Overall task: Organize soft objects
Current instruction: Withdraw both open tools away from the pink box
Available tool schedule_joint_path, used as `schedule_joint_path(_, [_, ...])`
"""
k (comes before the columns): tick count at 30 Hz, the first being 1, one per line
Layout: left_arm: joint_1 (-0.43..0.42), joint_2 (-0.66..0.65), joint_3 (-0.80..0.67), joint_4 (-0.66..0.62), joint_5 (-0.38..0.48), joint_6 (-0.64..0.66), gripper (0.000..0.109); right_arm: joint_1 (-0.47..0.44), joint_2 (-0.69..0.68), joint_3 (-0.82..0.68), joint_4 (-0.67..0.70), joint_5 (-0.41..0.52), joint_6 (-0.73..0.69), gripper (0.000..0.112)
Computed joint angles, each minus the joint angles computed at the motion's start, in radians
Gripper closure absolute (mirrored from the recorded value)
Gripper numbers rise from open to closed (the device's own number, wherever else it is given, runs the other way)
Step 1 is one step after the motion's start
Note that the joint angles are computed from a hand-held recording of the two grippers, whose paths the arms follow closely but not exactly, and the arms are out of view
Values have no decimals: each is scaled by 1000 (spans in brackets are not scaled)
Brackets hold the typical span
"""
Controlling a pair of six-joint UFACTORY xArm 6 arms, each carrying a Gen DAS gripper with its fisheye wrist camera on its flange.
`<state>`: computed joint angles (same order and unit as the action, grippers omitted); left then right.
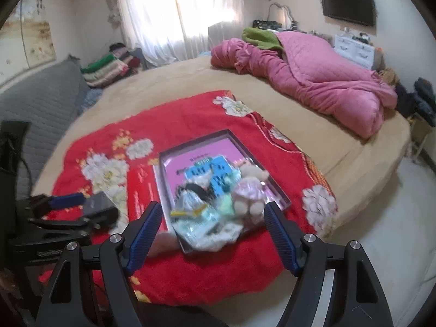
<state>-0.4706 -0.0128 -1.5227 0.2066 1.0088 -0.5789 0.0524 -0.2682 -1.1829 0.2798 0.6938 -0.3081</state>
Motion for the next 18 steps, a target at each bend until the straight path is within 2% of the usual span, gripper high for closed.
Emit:
schedule_joint_path(5, [-9, -96, 130, 38, -16, -52, 27, 39, -81, 122, -138, -55, 135, 34])
schedule_joint_path(18, [-58, -250, 354, 109, -53, -160, 27, 78, -227, 335, -190, -72, 279, 34])
